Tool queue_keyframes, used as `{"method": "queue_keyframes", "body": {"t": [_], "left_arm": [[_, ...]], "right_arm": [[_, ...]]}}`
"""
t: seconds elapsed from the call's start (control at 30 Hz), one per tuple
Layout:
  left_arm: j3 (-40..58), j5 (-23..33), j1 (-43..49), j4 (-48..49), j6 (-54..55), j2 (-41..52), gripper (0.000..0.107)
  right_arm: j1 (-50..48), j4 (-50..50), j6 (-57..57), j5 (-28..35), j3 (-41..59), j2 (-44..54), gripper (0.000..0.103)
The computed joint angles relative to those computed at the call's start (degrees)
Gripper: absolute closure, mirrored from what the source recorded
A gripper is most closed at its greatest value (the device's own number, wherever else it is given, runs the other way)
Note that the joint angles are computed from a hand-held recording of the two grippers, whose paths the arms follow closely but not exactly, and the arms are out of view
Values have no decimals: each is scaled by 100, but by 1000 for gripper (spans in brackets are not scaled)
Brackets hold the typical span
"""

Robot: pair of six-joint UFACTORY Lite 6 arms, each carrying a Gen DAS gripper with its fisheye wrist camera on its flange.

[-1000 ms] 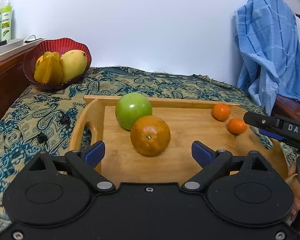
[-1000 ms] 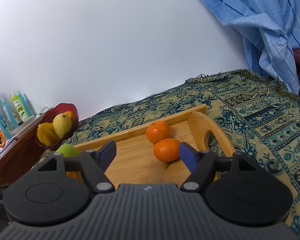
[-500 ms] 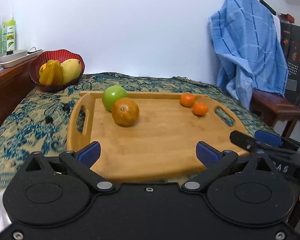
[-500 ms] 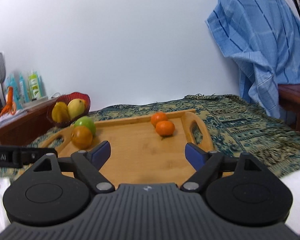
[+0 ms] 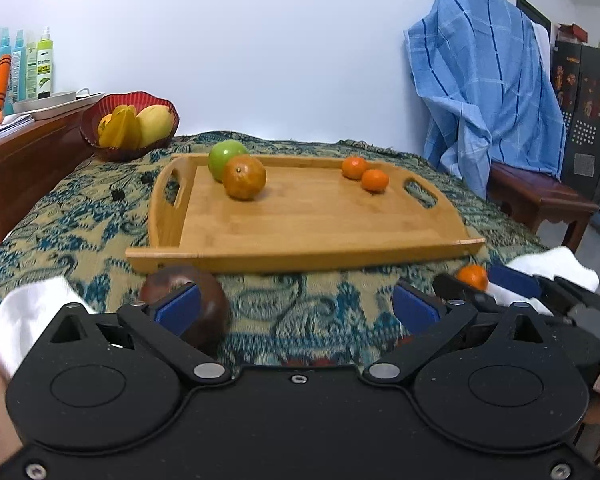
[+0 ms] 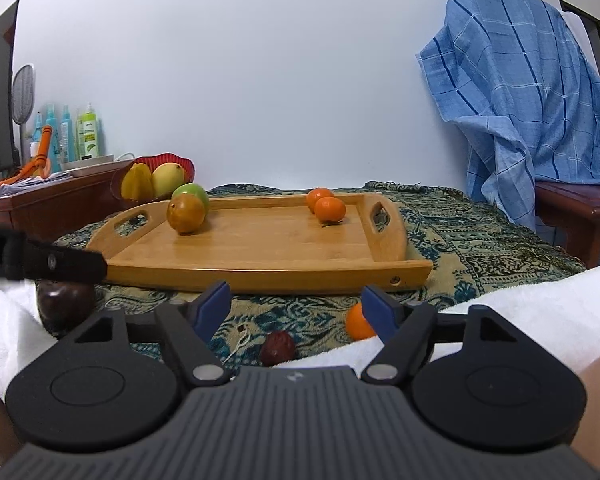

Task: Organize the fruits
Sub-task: 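Withdraw both tools from the tray toward the dark purple fruit, then close the left tool on a red date while the right tool grasps another date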

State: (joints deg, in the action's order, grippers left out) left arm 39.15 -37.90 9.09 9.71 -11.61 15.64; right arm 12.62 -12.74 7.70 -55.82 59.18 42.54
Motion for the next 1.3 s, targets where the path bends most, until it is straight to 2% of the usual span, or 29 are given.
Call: {"method": "queue_keyframes", "body": {"t": [0.07,0.13,0.17,0.27,0.37,0.4,0.47,0.6,1.3], "left_arm": [[-133,5,-14,33,-50,-41,15],[-166,110,30,336,-265,-47,32],[-193,166,23,367,-296,-67,36],[-263,273,-15,215,-183,-74,61],[-275,373,-44,-10,27,-22,77],[-268,395,-50,-61,71,-6,80],[-240,444,-61,-182,180,51,81],[-150,495,-79,-269,252,233,81],[356,430,-186,-353,77,960,83]], "right_arm": [[23,-41,71,48,-17,-5,38],[72,-42,62,78,-36,-7,43],[83,-62,45,66,-51,0,46],[163,-27,-94,62,-81,13,54],[242,90,-224,91,-108,19,62],[266,155,-259,99,-111,26,63],[285,230,-276,149,-79,52,67],[294,312,-243,309,41,119,69],[561,913,-704,710,546,528,70]]}}
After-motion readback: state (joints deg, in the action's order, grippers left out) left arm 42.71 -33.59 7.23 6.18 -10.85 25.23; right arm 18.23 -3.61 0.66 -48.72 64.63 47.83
